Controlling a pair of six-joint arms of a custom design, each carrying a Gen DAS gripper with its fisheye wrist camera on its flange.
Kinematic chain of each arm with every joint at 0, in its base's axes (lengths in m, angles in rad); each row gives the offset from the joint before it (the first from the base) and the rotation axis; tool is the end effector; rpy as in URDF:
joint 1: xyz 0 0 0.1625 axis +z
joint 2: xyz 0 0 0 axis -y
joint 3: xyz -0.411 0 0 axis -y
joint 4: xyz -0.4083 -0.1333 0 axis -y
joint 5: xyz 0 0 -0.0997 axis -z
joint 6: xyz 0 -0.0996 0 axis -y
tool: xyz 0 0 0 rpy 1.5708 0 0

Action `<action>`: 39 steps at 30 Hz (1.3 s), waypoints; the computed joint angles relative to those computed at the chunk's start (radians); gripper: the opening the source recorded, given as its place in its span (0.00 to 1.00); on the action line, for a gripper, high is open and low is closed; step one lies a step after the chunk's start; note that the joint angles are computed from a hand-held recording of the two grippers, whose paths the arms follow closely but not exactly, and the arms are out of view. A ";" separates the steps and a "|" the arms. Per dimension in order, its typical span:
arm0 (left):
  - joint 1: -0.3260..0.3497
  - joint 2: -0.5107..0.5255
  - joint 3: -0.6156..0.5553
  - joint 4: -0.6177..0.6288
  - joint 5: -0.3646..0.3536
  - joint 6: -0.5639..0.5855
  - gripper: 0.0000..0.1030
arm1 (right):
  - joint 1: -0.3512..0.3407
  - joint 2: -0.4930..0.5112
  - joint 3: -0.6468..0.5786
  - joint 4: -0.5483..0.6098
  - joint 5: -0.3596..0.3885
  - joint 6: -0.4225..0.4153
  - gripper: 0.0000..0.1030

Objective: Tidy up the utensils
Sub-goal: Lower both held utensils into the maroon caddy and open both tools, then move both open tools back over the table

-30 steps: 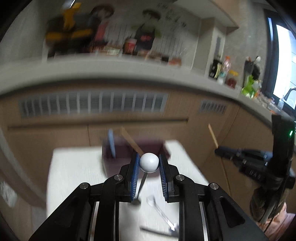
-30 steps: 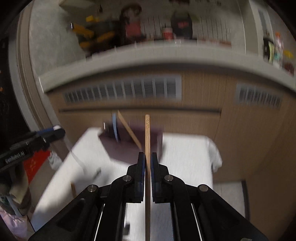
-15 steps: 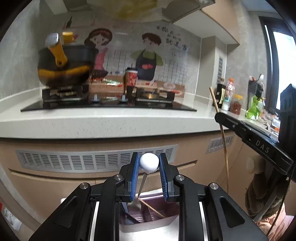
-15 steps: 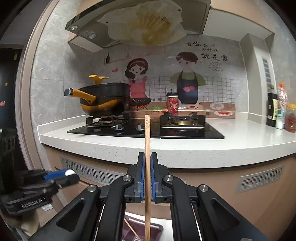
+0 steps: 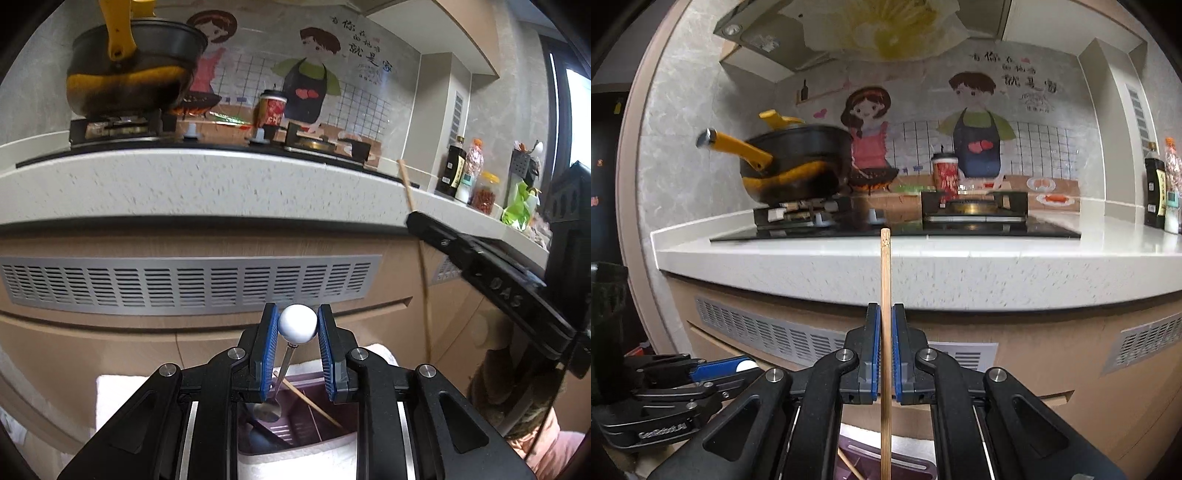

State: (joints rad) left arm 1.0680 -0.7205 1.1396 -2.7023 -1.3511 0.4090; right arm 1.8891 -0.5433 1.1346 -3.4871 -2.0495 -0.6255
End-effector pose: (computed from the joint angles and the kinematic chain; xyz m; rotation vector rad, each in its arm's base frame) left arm -0.2597 -0.7939 0.2591 1.1199 2.5425 -1.0460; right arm 0.3336 -0.7332 0.2226 0.5865 -2.0110 1.5096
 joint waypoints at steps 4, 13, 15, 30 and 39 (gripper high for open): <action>0.012 0.018 -0.004 -0.011 -0.020 -0.009 0.22 | -0.020 0.029 -0.014 -0.024 -0.005 0.007 0.05; 0.037 0.060 -0.023 0.011 -0.018 -0.045 0.23 | -0.062 0.061 -0.007 -0.012 -0.017 0.025 0.09; 0.041 0.057 -0.011 0.014 -0.005 -0.055 0.28 | -0.069 0.046 0.022 0.014 -0.031 0.042 0.24; 0.039 -0.174 0.361 -0.060 0.225 -0.149 0.58 | -0.028 -0.152 0.435 -0.011 -0.284 0.078 0.90; 0.075 -0.285 0.544 0.038 0.350 -0.211 0.61 | -0.011 -0.153 0.577 0.046 -0.429 0.068 0.90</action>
